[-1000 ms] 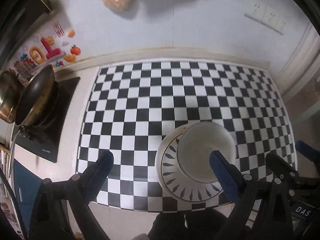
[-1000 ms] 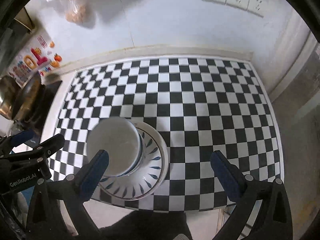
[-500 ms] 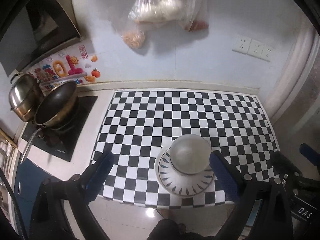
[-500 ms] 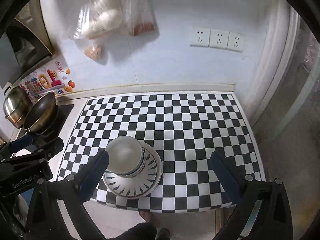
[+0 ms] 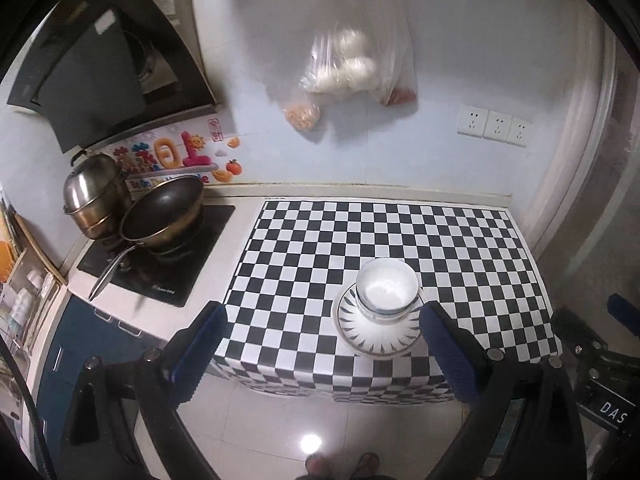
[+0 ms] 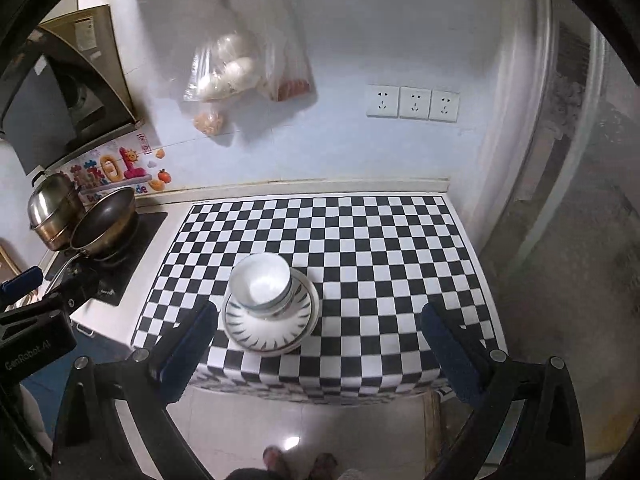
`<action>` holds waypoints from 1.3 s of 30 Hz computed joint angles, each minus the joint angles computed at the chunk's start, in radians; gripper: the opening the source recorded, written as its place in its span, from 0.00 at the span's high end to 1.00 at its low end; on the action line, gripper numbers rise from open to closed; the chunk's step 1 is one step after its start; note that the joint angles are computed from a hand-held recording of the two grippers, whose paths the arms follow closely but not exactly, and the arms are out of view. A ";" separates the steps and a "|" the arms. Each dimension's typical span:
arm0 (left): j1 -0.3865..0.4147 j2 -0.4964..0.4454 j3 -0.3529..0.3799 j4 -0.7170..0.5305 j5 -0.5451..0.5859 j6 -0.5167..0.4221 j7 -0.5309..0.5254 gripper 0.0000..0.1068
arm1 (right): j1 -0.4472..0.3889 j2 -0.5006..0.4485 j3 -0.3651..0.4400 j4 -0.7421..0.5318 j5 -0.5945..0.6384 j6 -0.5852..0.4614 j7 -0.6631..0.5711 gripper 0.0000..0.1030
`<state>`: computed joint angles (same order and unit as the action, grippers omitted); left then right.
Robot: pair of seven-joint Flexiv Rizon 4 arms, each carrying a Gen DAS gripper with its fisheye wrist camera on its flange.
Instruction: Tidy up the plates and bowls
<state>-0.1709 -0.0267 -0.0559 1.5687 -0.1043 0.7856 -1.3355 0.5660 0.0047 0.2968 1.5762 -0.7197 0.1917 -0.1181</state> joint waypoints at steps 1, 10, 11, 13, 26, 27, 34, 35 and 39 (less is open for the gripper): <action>0.000 0.020 0.006 0.019 -0.011 0.004 0.012 0.08 | 0.010 0.001 0.009 -0.006 -0.005 -0.017 0.010 0.00; 0.021 0.164 0.056 0.162 -0.123 0.043 0.163 0.08 | 0.142 -0.028 0.069 -0.094 -0.090 -0.208 0.132 0.00; 0.023 0.177 0.062 0.175 -0.139 0.041 0.183 0.08 | 0.165 -0.037 0.075 -0.110 -0.101 -0.239 0.148 0.00; 0.027 0.205 0.075 0.201 -0.159 0.039 0.221 0.08 | 0.209 -0.056 0.080 -0.142 -0.125 -0.300 0.166 0.00; 0.046 0.343 0.132 0.313 -0.272 0.040 0.368 0.08 | 0.489 -0.174 0.045 -0.341 -0.241 -0.608 0.231 0.00; 0.046 0.352 0.135 0.318 -0.277 0.038 0.375 0.08 | 0.501 -0.177 0.040 -0.348 -0.243 -0.618 0.234 0.00; 0.052 0.380 0.144 0.346 -0.291 0.055 0.409 0.08 | 0.561 -0.200 0.016 -0.389 -0.252 -0.674 0.244 0.00; 0.053 0.383 0.145 0.348 -0.292 0.057 0.410 0.08 | 0.569 -0.206 0.014 -0.396 -0.253 -0.681 0.243 0.00; 0.054 0.387 0.150 0.353 -0.305 0.061 0.421 0.08 | 0.578 -0.212 0.003 -0.402 -0.257 -0.686 0.236 0.00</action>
